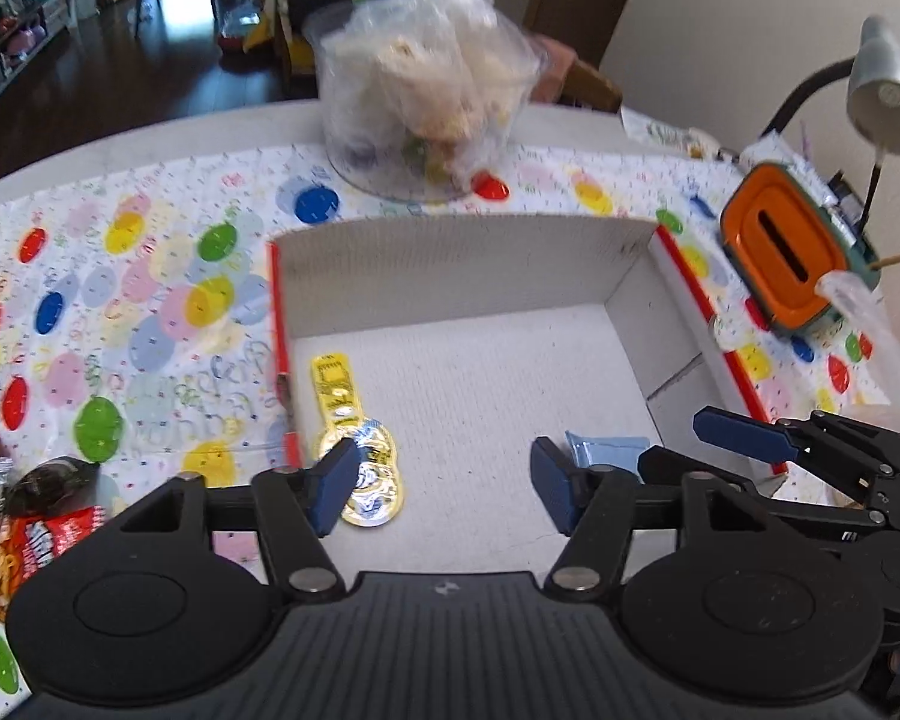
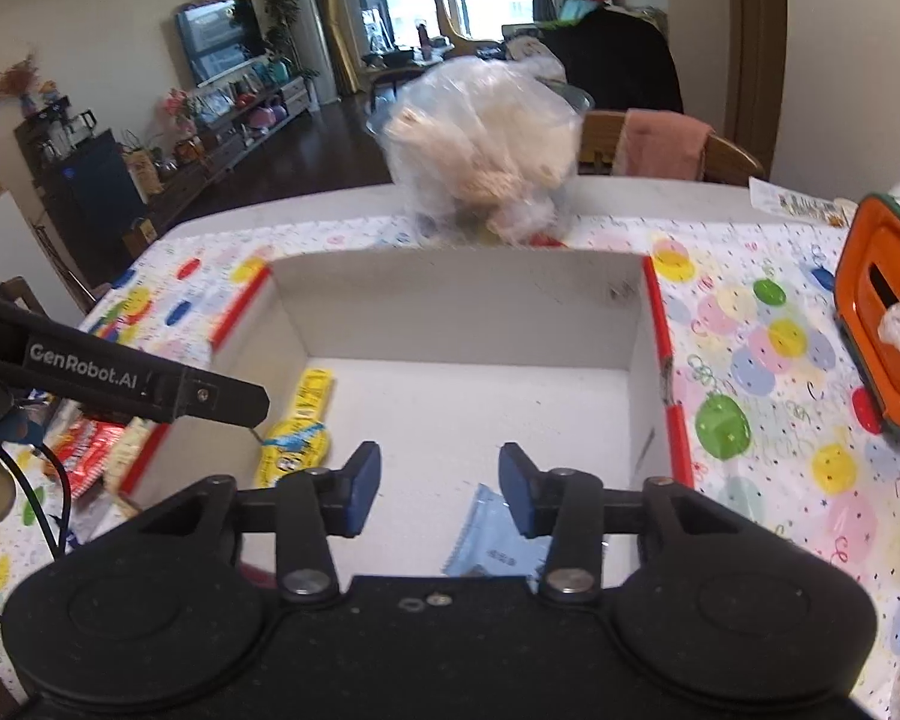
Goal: Organize snacks
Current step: 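Grasp the dark chocolate pouch with left tool while right tool grasps the cream snack bag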
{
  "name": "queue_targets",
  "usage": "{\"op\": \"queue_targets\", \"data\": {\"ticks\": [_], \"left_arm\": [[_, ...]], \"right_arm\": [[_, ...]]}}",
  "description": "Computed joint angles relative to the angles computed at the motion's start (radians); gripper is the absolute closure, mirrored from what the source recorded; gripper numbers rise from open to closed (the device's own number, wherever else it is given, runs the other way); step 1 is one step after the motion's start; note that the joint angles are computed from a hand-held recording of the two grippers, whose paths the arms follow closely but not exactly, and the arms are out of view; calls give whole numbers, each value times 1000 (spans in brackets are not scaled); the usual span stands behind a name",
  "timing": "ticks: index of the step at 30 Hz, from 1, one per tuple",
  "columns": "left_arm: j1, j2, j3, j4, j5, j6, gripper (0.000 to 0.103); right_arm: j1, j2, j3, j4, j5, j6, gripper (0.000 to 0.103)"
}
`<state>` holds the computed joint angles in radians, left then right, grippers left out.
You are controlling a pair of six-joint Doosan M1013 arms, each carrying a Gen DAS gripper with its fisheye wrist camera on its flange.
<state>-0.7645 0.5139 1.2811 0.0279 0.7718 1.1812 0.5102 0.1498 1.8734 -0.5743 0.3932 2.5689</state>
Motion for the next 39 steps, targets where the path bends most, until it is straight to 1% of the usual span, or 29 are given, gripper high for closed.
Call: {"op": "queue_targets", "data": {"ticks": [3, 5, 6, 7, 9, 11, 13, 14, 16, 17, 21, 24, 26, 28, 29, 32, 36, 37, 39], "left_arm": [[0, -39, 51, 31, -49, -37, 36], [-1, -65, 86, 69, -81, -79, 36], [-2, -79, 104, 92, -95, -100, 36], [-3, -92, 120, 116, -105, -122, 36], [-2, -118, 155, 160, -126, -164, 36], [0, -141, 186, 199, -139, -205, 36], [5, -163, 216, 228, -154, -236, 35], [8, -173, 230, 237, -164, -246, 34], [14, -193, 257, 264, -182, -274, 28], [18, -202, 271, 274, -193, -285, 27], [42, -236, 319, 264, -234, -268, 27], [66, -261, 352, 250, -264, -241, 25], [83, -277, 375, 262, -285, -244, 23], [101, -290, 393, 262, -300, -232, 20], [111, -297, 402, 262, -306, -225, 20], [144, -309, 422, 237, -317, -176, 20], [200, -319, 447, 174, -328, -105, 20], [214, -321, 454, 171, -329, -96, 20], [242, -324, 465, 158, -327, -66, 20]], "right_arm": [[8, -7, -2, 8, -29, -24, 56], [14, -9, -5, 40, -51, -66, 55], [19, -10, -7, 44, -60, -74, 51], [24, -11, -8, 40, -69, -77, 44], [37, -10, -15, 15, -81, -69, 36], [49, -4, -27, 29, -89, -105, 35], [63, 3, -39, 24, -89, -111, 27], [69, 6, -45, 35, -92, -126, 26], [83, 15, -56, 41, -92, -133, 23], [90, 19, -61, 44, -91, -134, 22], [120, 40, -88, 10, -72, -93, 17], [148, 56, -109, -49, -49, -27, 15], [167, 70, -129, -88, -27, 19, 13], [185, 85, -147, -122, -14, 59, 5], [194, 94, -159, -139, -5, 77, 5], [217, 124, -196, -150, 23, 96, 1], [241, 171, -244, -159, 43, 117, 0], [246, 182, -257, -149, 48, 108, 0], [249, 205, -278, -107, 35, 50, 0]]}}
